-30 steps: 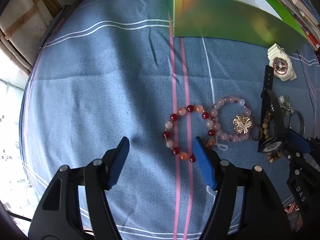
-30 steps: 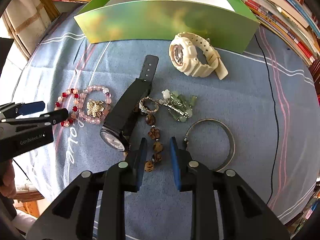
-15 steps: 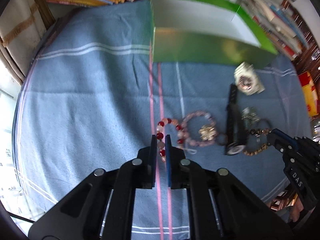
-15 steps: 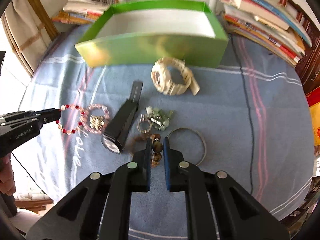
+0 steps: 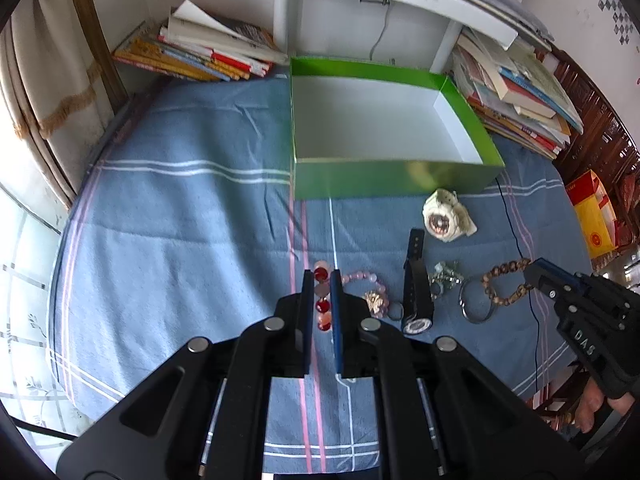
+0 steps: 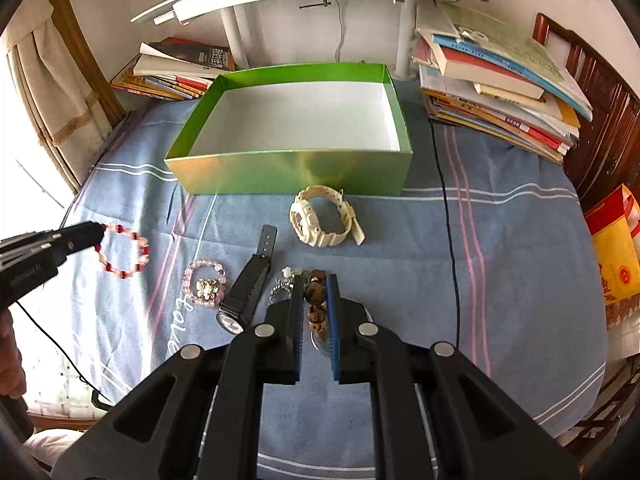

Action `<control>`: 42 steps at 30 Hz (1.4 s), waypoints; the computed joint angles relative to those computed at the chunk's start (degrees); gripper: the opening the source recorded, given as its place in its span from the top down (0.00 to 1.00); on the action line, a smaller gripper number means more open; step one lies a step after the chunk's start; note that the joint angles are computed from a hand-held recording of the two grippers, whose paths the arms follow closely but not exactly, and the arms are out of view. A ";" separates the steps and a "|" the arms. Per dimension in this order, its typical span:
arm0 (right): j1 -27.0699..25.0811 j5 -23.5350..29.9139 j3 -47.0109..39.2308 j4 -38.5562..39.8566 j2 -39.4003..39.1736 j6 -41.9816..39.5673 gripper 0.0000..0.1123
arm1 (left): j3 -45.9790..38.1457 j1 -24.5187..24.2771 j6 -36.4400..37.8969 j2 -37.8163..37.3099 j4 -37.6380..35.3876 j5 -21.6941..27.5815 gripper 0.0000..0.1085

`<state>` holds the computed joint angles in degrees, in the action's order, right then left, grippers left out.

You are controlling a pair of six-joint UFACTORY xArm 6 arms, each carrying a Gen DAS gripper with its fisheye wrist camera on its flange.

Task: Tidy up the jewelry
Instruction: 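Carry both bracelets into the green box and open both tools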

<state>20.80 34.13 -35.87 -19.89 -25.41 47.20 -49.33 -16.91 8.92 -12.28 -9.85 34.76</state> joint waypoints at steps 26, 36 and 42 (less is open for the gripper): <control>-13.06 -15.14 -24.22 -1.29 28.96 -5.38 0.90 | -31.53 -5.24 -13.79 28.89 11.01 -5.34 0.92; -12.93 -15.59 -24.89 -8.48 30.74 -0.27 0.52 | -31.39 -5.59 -23.33 31.37 22.17 -7.18 0.56; -12.14 -14.10 -22.09 -11.05 26.33 2.37 0.52 | -25.80 -5.54 -23.22 26.82 22.00 -9.52 0.42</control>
